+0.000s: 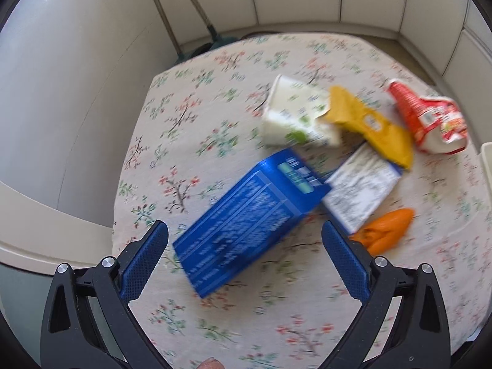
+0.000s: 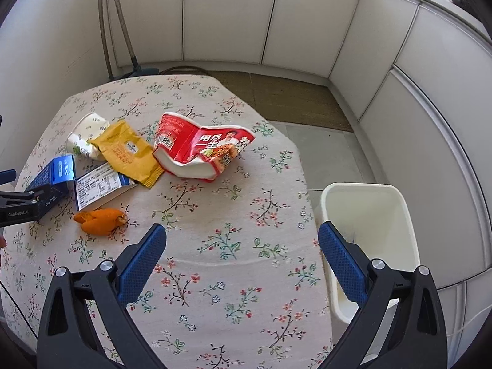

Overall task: Collect trash
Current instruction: 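Grasp the blue milk carton with the left tool while the right tool grasps the second orange peel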

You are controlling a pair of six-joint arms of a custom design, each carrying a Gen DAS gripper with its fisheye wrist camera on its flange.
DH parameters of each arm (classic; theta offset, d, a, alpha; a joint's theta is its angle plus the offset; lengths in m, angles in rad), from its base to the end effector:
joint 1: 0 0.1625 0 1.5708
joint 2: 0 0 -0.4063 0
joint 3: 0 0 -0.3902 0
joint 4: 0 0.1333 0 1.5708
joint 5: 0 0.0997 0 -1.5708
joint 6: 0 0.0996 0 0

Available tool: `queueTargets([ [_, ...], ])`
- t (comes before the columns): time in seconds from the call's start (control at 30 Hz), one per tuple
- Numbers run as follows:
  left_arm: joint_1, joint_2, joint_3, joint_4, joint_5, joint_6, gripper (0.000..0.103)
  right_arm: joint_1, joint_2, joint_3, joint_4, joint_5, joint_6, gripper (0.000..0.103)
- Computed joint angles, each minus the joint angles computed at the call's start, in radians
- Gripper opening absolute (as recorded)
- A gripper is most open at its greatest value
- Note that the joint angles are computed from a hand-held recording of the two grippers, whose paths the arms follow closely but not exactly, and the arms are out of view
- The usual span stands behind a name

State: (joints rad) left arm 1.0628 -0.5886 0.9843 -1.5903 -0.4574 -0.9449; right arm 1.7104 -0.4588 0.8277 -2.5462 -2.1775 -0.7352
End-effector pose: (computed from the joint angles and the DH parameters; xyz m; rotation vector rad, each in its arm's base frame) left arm -0.1822 -0.7850 0.1601 -0.2044 2.0266 -0.5484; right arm 0.1950 -0.8378 0.1913 0.7877 -2.2284 0.4876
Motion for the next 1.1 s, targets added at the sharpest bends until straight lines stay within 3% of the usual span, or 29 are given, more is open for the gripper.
queueTargets([
  [0.33, 0.039, 0.035, -0.036, -0.029, -0.004, 0.169, 0.095, 0.012, 0.040, -0.021, 0.095, -0.023, -0.012, 0.096],
  [0.4, 0.037, 0.042, -0.040, -0.048, -0.002, 0.201, 0.086, 0.011, 0.045, -0.030, 0.118, -0.024, -0.005, 0.096],
  [0.43, 0.040, 0.048, -0.053, -0.040, -0.015, 0.205, 0.072, 0.011, 0.047, -0.035, 0.131, -0.022, 0.002, 0.096],
  [0.47, 0.042, 0.054, -0.069, -0.012, -0.023, 0.191, 0.067, 0.011, 0.049, -0.041, 0.144, -0.020, 0.010, 0.096],
  [0.7, 0.028, 0.014, -0.023, 0.022, -0.039, 0.103, 0.056, 0.010, 0.066, -0.089, 0.258, 0.012, 0.098, 0.096],
  [0.8, 0.014, -0.037, 0.041, -0.036, -0.072, 0.049, 0.054, 0.010, 0.071, -0.107, 0.319, 0.075, 0.123, 0.096],
  [0.9, -0.013, -0.102, 0.126, -0.151, -0.109, 0.007, 0.053, 0.020, 0.079, -0.101, 0.300, 0.133, 0.035, 0.096],
  [1.0, -0.048, -0.178, 0.229, -0.328, -0.150, -0.018, 0.053, 0.029, 0.086, -0.066, 0.240, 0.168, -0.126, 0.096],
  [1.1, -0.091, -0.243, 0.340, -0.484, -0.158, -0.051, 0.053, 0.034, 0.091, -0.044, 0.254, 0.192, -0.257, 0.096],
])
